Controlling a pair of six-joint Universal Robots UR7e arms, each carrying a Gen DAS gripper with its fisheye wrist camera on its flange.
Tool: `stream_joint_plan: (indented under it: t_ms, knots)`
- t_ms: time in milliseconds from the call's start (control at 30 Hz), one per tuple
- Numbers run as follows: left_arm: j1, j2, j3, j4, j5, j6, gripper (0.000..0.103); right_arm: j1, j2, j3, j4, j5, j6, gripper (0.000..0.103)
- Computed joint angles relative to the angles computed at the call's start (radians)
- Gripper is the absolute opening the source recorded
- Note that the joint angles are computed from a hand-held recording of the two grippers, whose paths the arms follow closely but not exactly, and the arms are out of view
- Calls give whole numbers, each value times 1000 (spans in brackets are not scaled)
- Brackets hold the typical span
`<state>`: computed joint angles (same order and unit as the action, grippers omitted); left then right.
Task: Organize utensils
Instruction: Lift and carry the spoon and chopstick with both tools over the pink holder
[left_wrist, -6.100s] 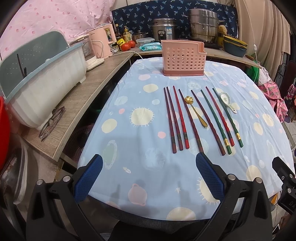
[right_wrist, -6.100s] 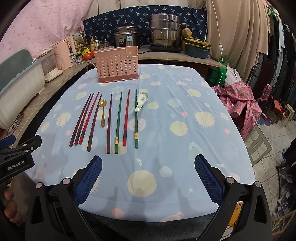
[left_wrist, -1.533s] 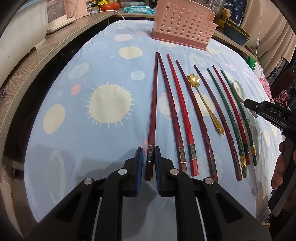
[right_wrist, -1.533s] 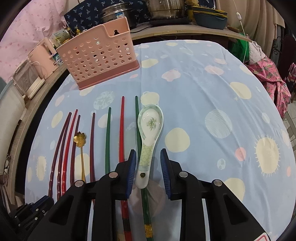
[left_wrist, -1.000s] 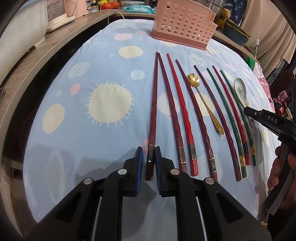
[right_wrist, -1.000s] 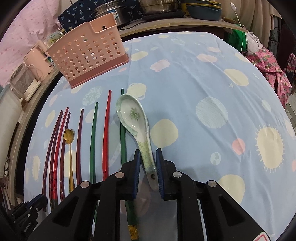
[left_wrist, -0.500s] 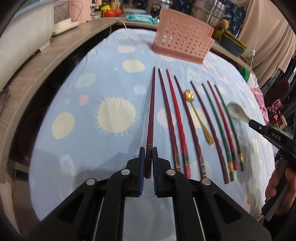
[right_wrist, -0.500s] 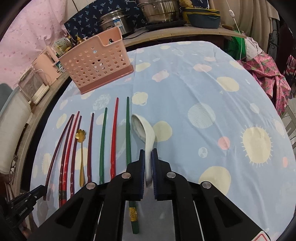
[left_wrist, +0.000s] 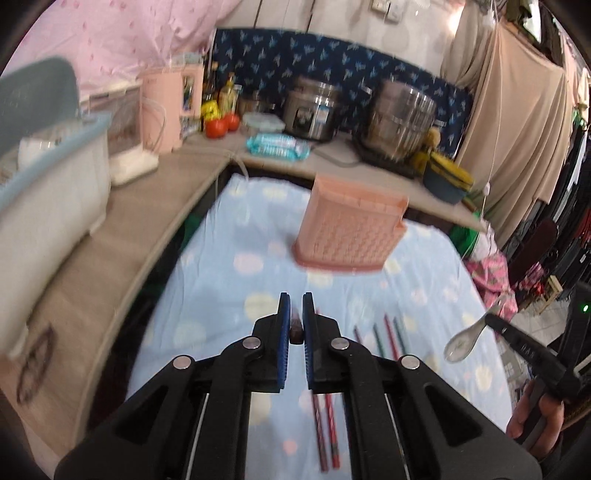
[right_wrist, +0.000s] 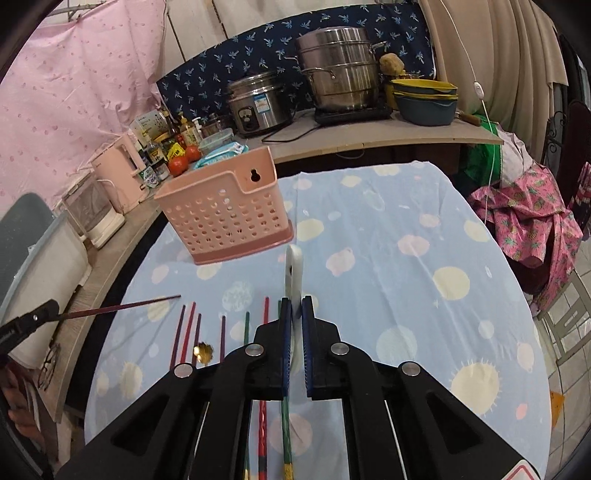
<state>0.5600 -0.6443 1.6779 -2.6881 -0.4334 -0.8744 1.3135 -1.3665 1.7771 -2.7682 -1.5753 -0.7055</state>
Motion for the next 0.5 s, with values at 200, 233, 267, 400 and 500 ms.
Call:
stream_joint_plan:
  t_ms: [200, 233, 267, 400, 500]
  knots:
    - [22, 74, -194, -274, 67, 384, 7, 66, 96, -152, 29, 24, 36, 6]
    - [26, 90, -231, -320, 72, 449, 7, 77, 116, -181, 35, 28, 41, 6]
    - [28, 107, -270, -357, 79, 504, 7, 86, 134, -207, 41, 30, 45, 6]
    - [39, 184, -436, -521, 68, 751, 7, 125, 224, -329, 77, 38, 66, 6]
    - [43, 257, -588, -654, 68, 958, 6, 153, 291, -409, 68, 24, 69, 6]
